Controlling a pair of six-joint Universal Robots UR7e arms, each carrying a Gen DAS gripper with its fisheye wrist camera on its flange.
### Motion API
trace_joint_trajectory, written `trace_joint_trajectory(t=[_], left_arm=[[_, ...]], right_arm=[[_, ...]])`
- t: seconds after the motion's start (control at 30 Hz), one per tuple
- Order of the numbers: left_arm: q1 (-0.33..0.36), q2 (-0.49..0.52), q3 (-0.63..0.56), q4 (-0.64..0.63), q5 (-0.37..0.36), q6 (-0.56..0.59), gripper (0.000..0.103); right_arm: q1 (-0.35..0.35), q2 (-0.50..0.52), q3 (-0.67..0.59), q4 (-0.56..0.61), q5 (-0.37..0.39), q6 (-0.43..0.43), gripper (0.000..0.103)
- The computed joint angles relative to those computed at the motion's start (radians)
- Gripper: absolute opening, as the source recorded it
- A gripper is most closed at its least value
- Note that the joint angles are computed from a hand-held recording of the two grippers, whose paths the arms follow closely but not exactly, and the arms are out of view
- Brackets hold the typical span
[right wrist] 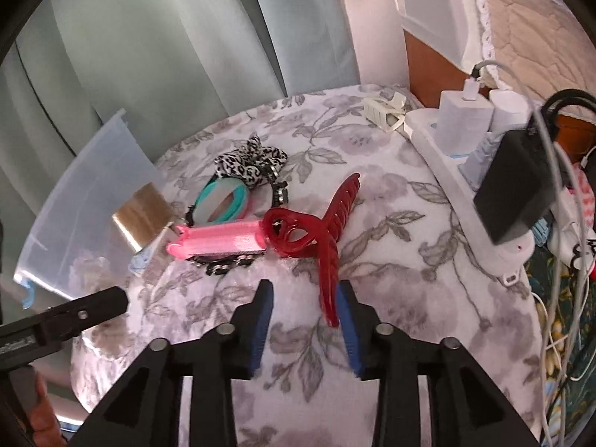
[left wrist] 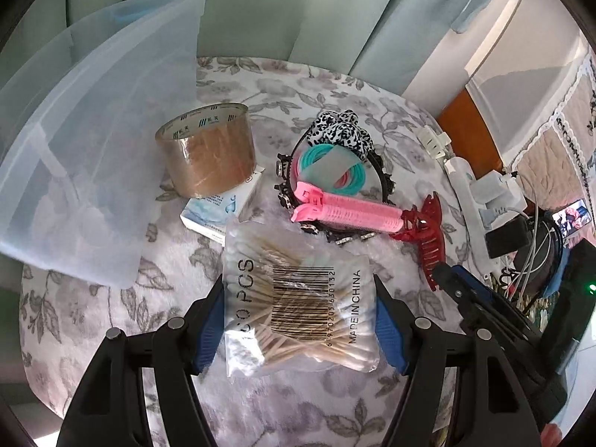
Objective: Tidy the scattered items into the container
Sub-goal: 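Lift the cotton swab bag with the left gripper while the right lifts the red claw clip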
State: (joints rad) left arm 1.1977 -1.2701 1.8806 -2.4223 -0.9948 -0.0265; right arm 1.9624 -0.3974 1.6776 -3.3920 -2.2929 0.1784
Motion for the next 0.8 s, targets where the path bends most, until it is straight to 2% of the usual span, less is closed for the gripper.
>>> trace_joint_trajectory(t=[0.07, 0.13, 0.23, 0.37, 0.67, 0.8], left_arm=[[0.007, 0.012, -0.013, -0.002, -0.003, 0.01, 0.072], [0.015, 0.024, -0.027, 0.001, -0.011, 0.016, 0.072], [0.028, 0.042, -0.048, 0.007, -0.024, 0.021, 0.072], [0.043, 0.061, -0.071, 0.018, -0.043, 0.022, 0.072], [0.067, 0.089, -0.104, 0.038, -0.069, 0.027, 0.072], [0.072, 0.092, -0.109, 0.044, -0.072, 0.024, 0.072]], right_arm=[[-0.01, 0.01, -0.023, 0.023, -0.002, 0.001, 0.048], [-0.02, 0.02, -0.044, 0.029, 0.007, -0.004, 0.063], [-0.03, 0.036, -0.074, 0.04, 0.023, -0.015, 0.067], [-0.04, 0.065, -0.122, 0.066, 0.015, -0.024, 0.067], [-0.051, 0.109, -0.183, 0.021, -0.033, -0.027, 0.067], [-0.051, 0.105, -0.178, -0.005, -0.022, -0.024, 0.061]])
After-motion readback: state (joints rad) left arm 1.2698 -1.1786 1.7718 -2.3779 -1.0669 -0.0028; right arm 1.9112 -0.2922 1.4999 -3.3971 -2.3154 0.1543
